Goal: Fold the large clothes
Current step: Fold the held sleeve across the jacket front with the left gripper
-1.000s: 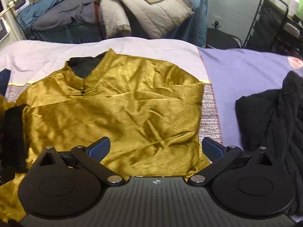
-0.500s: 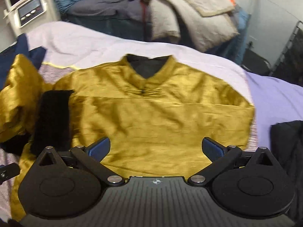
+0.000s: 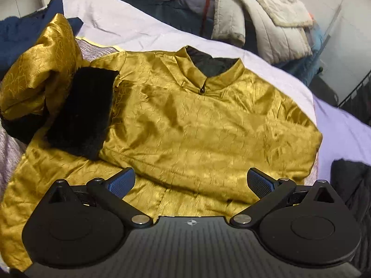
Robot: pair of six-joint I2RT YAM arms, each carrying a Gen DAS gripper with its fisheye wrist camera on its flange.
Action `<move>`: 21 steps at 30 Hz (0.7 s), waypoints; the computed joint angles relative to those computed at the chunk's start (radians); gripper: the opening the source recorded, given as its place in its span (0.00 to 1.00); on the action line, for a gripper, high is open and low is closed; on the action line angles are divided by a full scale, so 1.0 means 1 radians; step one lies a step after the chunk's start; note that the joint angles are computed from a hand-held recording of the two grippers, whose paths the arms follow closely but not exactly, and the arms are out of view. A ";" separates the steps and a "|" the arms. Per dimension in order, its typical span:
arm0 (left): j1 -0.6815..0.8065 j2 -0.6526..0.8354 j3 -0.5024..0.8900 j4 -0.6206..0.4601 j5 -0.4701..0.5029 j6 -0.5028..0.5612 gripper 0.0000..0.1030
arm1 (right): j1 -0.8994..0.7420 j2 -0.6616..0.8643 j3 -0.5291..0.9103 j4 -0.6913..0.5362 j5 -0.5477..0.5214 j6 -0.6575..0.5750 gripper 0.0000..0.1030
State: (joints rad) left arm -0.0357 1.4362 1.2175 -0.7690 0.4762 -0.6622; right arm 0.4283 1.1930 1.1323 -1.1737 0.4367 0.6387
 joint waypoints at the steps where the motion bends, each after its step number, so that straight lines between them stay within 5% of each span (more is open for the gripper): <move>1: 0.002 0.012 0.006 0.018 0.019 -0.021 1.00 | 0.006 -0.007 -0.001 -0.003 0.000 0.015 0.99; 14: -0.091 0.233 0.056 0.139 0.070 -0.211 1.00 | 0.149 -0.054 0.026 -0.130 0.024 0.213 0.99; 18: -0.123 0.192 0.043 0.142 0.000 -0.161 0.70 | 0.184 -0.047 0.025 -0.153 0.030 0.259 0.99; 21: -0.122 0.140 0.039 0.139 -0.057 -0.126 0.58 | 0.180 -0.045 0.022 -0.157 0.020 0.266 0.98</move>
